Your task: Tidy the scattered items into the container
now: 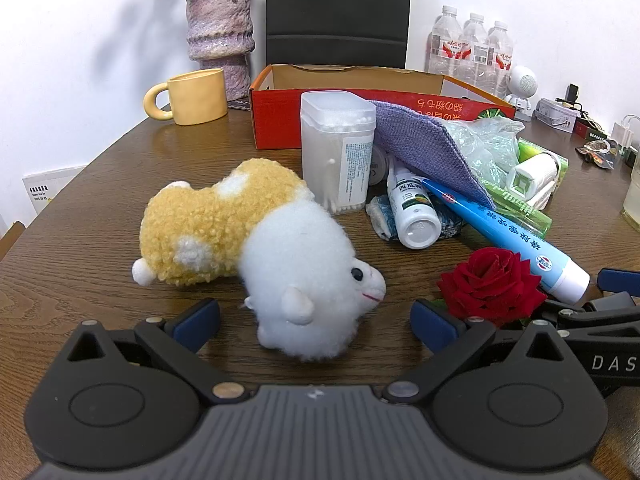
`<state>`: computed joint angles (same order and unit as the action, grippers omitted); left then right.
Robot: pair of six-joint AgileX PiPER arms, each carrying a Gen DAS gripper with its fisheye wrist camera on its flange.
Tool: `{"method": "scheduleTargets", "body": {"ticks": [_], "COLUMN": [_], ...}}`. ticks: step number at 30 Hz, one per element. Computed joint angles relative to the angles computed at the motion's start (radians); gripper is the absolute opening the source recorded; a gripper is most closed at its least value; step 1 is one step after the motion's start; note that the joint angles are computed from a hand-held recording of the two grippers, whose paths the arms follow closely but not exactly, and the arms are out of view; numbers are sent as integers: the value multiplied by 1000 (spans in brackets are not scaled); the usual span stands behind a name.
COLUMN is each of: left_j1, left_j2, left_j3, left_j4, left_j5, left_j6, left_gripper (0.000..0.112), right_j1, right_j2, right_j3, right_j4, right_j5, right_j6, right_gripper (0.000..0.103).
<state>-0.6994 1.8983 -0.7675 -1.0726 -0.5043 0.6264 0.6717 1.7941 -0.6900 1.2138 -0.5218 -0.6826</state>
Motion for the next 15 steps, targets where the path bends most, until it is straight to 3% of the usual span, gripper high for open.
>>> {"method": "scheduleTargets", "body": {"ticks": [15], "left_j1": [8], "left_j2": [-6], "left_j3": [5], "left_j4": [9], "left_j5": [4], "left_j6": [-2], "left_gripper": [103], "right_j1": [0], "right_j2": [-1], "right_j3": [0], "right_j4": [1], "right_j5": [0], "right_j6": [-1], "right_gripper": [103]}}
